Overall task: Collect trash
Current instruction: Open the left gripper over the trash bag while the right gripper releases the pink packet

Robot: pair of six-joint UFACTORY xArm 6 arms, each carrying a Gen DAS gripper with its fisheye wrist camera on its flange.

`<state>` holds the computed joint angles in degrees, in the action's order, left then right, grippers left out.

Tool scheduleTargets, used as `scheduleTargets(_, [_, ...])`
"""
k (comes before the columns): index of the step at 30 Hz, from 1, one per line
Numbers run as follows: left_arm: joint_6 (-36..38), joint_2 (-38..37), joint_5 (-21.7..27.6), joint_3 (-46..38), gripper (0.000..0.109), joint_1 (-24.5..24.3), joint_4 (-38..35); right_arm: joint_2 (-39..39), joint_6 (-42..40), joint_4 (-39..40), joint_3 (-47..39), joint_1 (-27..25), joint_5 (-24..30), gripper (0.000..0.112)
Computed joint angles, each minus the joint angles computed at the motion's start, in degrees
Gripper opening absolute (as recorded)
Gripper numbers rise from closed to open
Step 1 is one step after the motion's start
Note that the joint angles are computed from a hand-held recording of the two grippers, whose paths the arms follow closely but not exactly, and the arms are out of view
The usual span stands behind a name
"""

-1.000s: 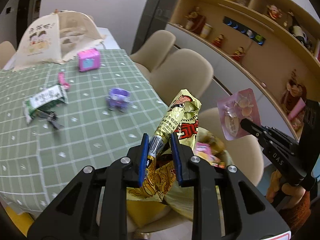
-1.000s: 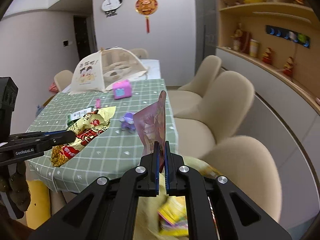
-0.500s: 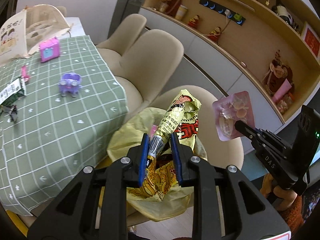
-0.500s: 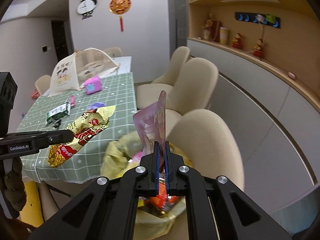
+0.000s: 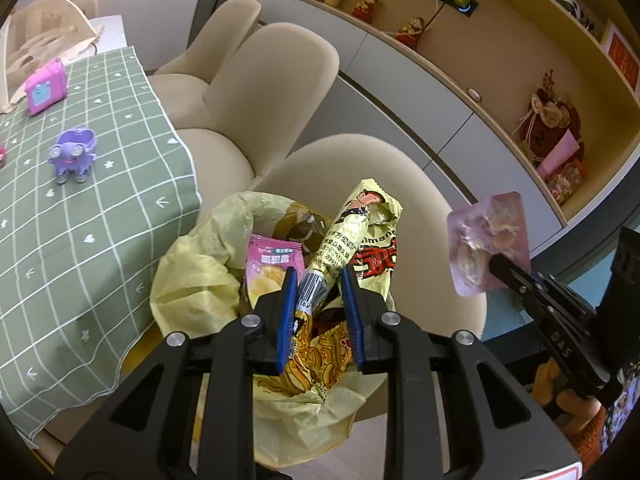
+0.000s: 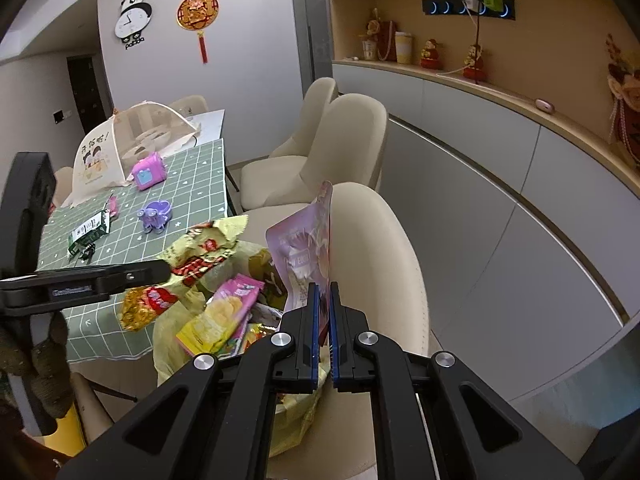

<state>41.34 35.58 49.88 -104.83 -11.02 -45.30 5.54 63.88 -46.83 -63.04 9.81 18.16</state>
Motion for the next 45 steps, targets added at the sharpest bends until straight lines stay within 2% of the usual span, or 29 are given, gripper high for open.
scheduleTargets(5, [-1.23, 3.35, 1.57, -3.61, 0.023, -0.69, 1.42, -0.68, 0.43, -0.04, 1.04, -0.18, 0.07, 0.006])
scheduleTargets(7, [-1.91, 4.64, 2.87, -5.30, 0.034, -0.59, 1.56, -0.73, 0.21, 0.25, 1.27, -0.13, -0.02, 0.006])
scheduleTargets(9, [-2.92, 5.04, 2.59, -5.63, 0.038, -0.43, 1.85, -0.48, -0.33, 0.84, 1.15, -0.01, -0.20, 0.006])
scheduleTargets(15, [-3.76, 3.91, 1.54, -4.36, 0.041, 1.22, 1.93, 1.85, -3.69, 4.38, -0.05, 0.61, -1.88, 0.006])
scheduleTargets(22, [-0.82, -0.11, -0.46, 0.54, 0.042, 3.78, 2.16, 8.15, -16.37, 19.16, -3.57, 2.53, -7.56, 0.006])
scheduleTargets(25, [0.84, -1.86, -1.66, 2.63, 0.043, 5.10, 2.32, 12.04, -25.85, 30.58, -6.33, 4.41, -8.82, 0.006])
scheduleTargets(31, [0.89, -2.70, -1.82, 3.19, 0.046, 8.48, 2.28, 20.21, -33.48, 39.29, -14.00, 6.88, -5.28, 0.006])
scheduleTargets(38, [-1.05, -2.01, -1.93, 2.46, 0.046, 11.87, 3.02, 27.93, -34.70, 41.18, -21.52, 7.97, 1.55, 0.006])
scheduleTargets(41, [-1.61, -2.10, -2.14, 2.76, 0.046, 12.97, 3.19, 29.28, -34.34, 41.73, -22.66, 8.07, 2.80, 0.006])
scheduleTargets(45, [-2.15, -1.90, -2.26, 2.72, 0.046, 13.92, 3.26, 29.32, -34.15, 44.11, -22.40, 7.80, 1.54, 0.008])
